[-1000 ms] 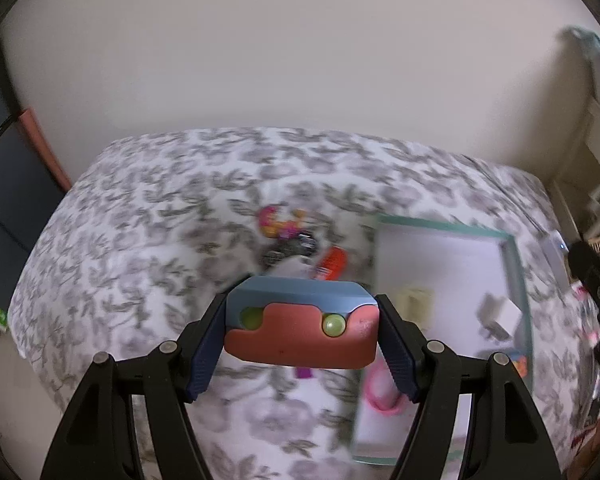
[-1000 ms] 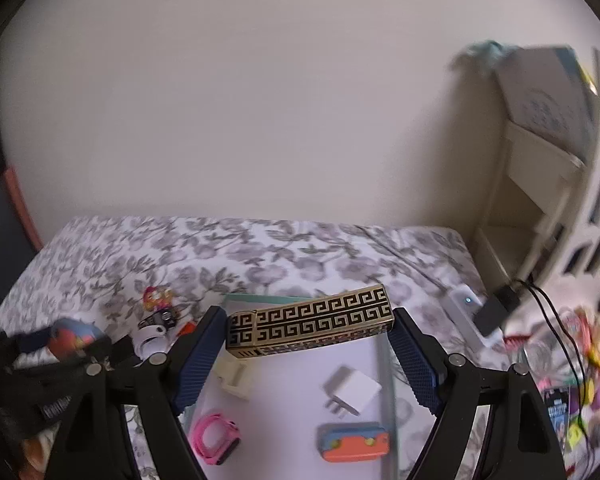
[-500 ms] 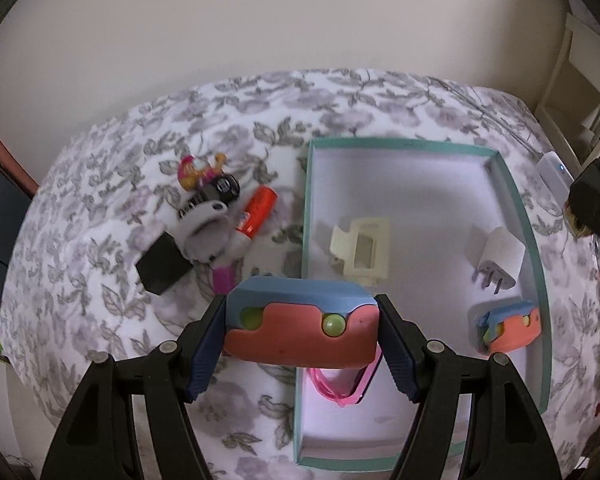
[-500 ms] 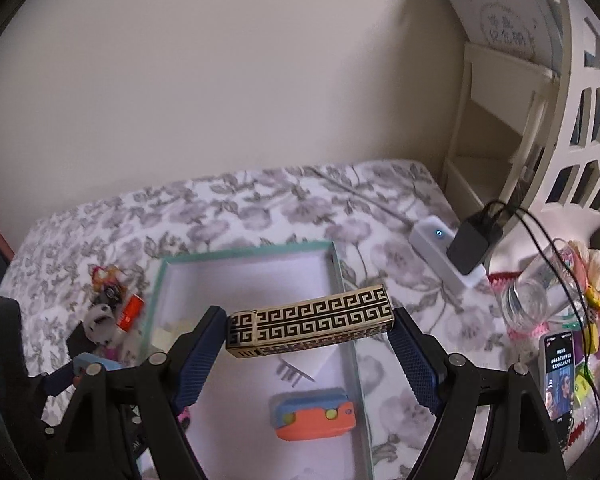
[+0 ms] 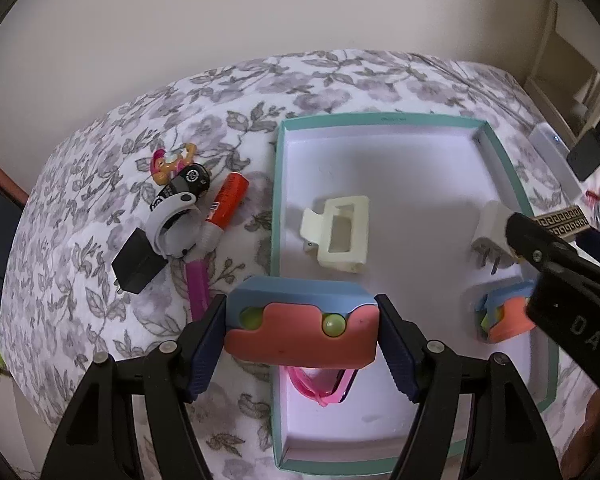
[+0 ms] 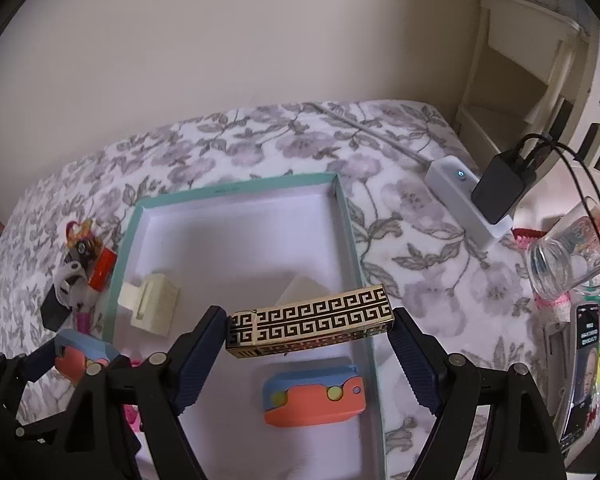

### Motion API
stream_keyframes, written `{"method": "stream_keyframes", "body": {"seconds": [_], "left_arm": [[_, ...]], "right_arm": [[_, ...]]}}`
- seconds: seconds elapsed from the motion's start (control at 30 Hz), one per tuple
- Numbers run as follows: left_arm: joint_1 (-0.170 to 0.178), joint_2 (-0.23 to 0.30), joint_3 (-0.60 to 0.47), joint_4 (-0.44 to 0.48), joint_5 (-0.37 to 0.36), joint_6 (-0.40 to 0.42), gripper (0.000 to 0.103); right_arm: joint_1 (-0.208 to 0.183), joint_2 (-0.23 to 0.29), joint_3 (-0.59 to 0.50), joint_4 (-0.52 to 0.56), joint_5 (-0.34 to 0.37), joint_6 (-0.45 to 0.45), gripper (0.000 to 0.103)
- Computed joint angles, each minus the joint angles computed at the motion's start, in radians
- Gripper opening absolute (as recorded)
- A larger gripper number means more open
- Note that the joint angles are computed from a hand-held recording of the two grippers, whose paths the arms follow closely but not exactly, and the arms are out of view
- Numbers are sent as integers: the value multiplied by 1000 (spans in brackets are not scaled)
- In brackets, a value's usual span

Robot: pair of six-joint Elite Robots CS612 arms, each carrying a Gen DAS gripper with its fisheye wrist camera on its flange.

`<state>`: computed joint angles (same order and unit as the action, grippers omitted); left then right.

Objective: Organize rigid objects
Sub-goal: 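Carry the pink toy knife and gold box over the tray with both tools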

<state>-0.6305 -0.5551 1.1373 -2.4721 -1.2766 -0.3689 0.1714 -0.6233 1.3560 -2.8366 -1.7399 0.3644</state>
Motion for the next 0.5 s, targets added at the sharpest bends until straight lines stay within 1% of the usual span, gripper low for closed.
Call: {"method": "stream_keyframes", "body": {"seconds": [0.17, 0.37, 0.5], "left_arm": [[-6, 4, -3, 11, 16, 13, 73], [-7, 12, -13, 16, 5, 30, 73], [-10, 23, -28, 45, 3, 44, 73]], "right_arm": [[-2, 7, -3, 11, 27, -3, 84], [-2, 17, -16, 50, 39, -8, 84], [0, 24, -27, 71, 32, -19, 84]]}}
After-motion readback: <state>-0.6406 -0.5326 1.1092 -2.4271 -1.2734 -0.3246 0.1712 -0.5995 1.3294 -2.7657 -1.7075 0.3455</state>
